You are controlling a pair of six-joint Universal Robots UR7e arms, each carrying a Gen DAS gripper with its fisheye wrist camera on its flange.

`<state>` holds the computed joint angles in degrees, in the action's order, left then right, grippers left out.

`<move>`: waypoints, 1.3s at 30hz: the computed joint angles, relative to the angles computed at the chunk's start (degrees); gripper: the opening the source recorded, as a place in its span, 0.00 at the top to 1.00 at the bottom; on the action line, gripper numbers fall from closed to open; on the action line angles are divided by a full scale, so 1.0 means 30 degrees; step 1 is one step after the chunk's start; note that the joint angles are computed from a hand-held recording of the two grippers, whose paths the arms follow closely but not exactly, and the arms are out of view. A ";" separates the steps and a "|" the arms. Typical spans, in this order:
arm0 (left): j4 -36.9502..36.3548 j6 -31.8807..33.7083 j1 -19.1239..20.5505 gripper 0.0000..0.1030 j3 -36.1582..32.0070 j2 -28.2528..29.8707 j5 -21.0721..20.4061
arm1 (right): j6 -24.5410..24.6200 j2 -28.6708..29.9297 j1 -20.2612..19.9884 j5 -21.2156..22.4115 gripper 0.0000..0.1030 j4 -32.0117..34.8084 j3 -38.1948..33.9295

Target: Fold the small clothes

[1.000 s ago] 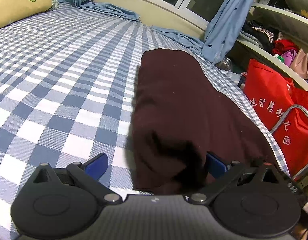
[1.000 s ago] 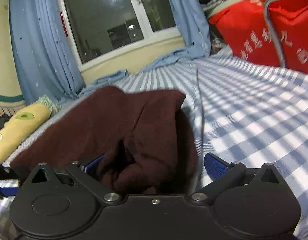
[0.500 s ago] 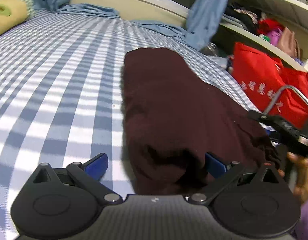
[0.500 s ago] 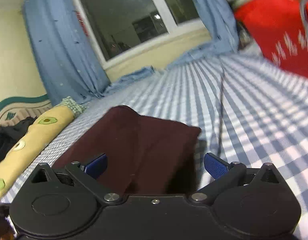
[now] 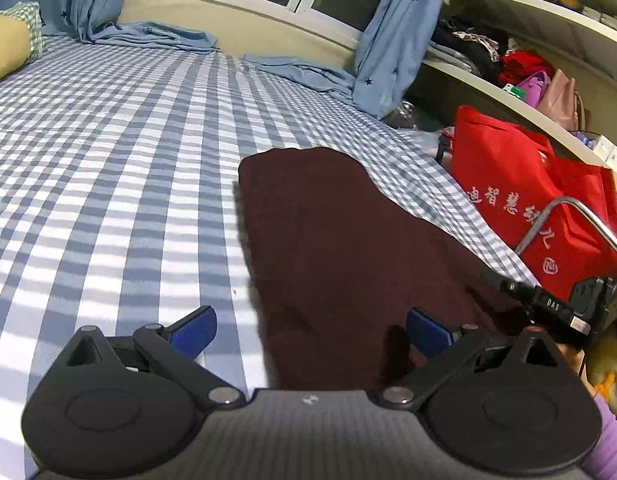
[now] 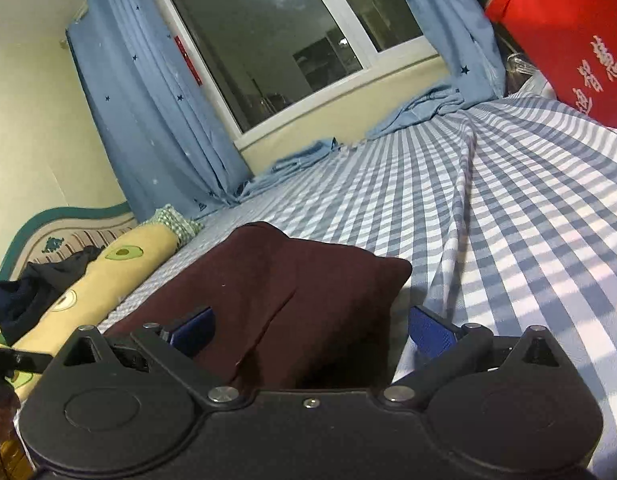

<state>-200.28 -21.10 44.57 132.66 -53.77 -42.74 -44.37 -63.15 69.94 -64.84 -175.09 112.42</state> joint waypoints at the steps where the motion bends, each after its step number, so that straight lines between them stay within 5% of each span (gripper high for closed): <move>1: 0.0086 0.0259 0.0227 0.01 -0.0217 0.0000 -0.0248 | -0.0007 0.0134 0.0114 -0.0279 0.00 0.0468 -0.0295; 9: 0.1616 0.1623 0.1752 0.01 -0.1979 0.0349 -0.2221 | -0.0313 0.0322 0.0545 -0.1511 0.00 0.4130 -0.1489; 23: 0.2211 0.2847 0.2318 0.00 -0.3325 0.1213 -0.2869 | -0.0850 -0.0218 -0.0283 0.0384 0.00 0.6549 -0.1728; 29: 0.2320 0.2727 0.3099 0.00 -0.3715 0.1443 -0.3899 | -0.0785 -0.0226 -0.0174 0.0100 0.01 0.6426 -0.1729; 34: 0.3360 0.1427 0.4464 0.00 -0.4231 0.1187 -0.6591 | -0.0561 -0.0168 0.0151 -0.0411 0.02 0.5715 -0.1522; 39: 0.3784 0.2255 0.5263 0.00 -0.4659 0.1139 -0.8048 | -0.0297 -0.0040 0.0832 -0.2290 0.19 0.3054 -0.0775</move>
<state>-188.93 -14.34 60.35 118.68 -50.35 -66.88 -45.26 -63.27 72.43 -71.71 -165.93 110.09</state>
